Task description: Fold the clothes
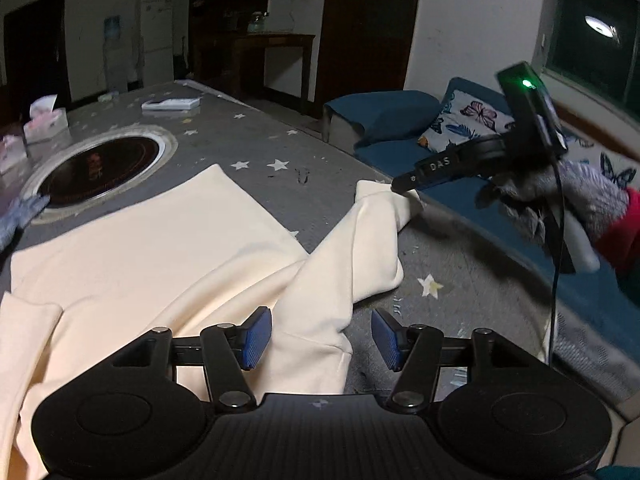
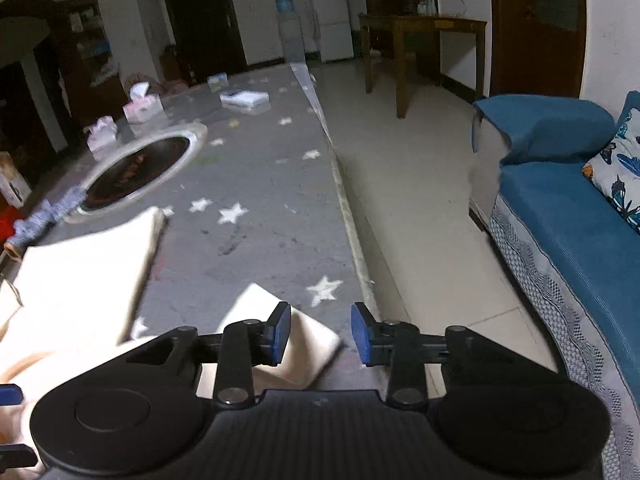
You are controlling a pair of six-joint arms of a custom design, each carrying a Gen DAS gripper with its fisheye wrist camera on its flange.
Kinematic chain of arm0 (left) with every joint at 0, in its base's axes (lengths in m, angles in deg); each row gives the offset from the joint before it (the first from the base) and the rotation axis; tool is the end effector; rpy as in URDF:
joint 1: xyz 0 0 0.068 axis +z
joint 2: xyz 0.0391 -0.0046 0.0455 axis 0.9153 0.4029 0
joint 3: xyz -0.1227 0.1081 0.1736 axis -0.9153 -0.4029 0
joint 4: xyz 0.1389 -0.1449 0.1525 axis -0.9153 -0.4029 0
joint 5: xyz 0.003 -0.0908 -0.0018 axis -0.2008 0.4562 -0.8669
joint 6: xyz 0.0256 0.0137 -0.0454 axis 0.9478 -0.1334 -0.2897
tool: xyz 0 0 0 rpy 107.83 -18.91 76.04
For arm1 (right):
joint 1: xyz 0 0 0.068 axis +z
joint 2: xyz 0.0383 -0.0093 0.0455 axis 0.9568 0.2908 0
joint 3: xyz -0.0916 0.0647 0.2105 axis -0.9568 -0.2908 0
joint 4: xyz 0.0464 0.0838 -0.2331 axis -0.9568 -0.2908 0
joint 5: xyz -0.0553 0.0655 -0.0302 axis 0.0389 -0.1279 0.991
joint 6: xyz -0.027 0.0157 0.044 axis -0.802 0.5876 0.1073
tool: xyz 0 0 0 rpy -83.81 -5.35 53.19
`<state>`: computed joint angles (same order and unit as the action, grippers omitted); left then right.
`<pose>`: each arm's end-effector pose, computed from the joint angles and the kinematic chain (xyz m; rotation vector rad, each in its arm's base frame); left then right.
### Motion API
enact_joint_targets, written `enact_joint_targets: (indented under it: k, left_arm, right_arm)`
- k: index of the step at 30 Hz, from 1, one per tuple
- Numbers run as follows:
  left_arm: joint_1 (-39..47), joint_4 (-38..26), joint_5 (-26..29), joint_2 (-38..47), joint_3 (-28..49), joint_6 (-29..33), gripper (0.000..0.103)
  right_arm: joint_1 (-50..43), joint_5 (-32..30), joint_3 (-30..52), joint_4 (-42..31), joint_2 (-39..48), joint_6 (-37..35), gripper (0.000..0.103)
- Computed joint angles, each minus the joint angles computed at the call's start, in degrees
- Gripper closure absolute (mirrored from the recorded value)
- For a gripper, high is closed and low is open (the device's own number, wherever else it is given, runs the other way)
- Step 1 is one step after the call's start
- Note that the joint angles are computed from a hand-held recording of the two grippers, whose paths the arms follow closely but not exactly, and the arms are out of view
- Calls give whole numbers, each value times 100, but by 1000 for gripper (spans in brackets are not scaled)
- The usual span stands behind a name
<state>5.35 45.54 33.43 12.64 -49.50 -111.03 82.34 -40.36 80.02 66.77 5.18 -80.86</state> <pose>0.1134 -0.1772 0.1421 0.5280 2.2771 -0.3281 0.2309 0.0399 0.1269 -0.0498 2.3838 0.2240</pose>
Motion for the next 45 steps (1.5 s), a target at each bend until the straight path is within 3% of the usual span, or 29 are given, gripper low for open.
enact_joint_targets:
  k: [5, 9, 13, 19, 24, 30, 33, 37, 38, 40, 43, 45]
  left_arm:
    - [-228, 218, -273, 479, 68, 195, 51]
    - [-293, 258, -384, 652, 74, 209, 64]
    - [-275, 268, -342, 619, 28, 204, 87]
    - [-315, 271, -270, 358, -102, 236, 94]
    - [-470, 103, -143, -190, -303, 287, 94]
    - [-711, 67, 168, -716, -587, 549, 94]
    - [-764, 195, 322, -485, -589, 574, 91]
    - [-907, 336, 400, -352, -645, 466, 86]
    - [-949, 369, 407, -334, -664, 428, 85]
    - [-1049, 349, 348, -475, -720, 374, 74]
    - [-1244, -295, -60, -1361, -884, 143, 64]
    - [-1384, -864, -394, -1993, -945, -49, 63]
  right_arm:
    - [-48, -151, -48, 71, 191, -93, 73]
    - [208, 79, -118, 90, 96, -209, 92]
    - [482, 438, -276, 71, -420, -347, 98]
    - [753, 942, -551, -315, -1873, -556, 99]
    - [712, 1184, -779, -711, -2998, -598, 99]
    - [200, 1154, -1159, -1797, -4305, -690, 96]
    - [-81, 1197, -1309, -2083, -4337, -776, 92]
    - [-265, 737, -1355, -2346, -4494, -698, 90]
    - [-300, 615, -1366, -2403, -4520, -682, 85]
    - [-164, 308, -1379, -2401, -4390, -628, 78]
    - [117, 176, -1445, -2175, -3977, -517, 76]
    - [358, 277, -1503, -1920, -3583, -421, 76]
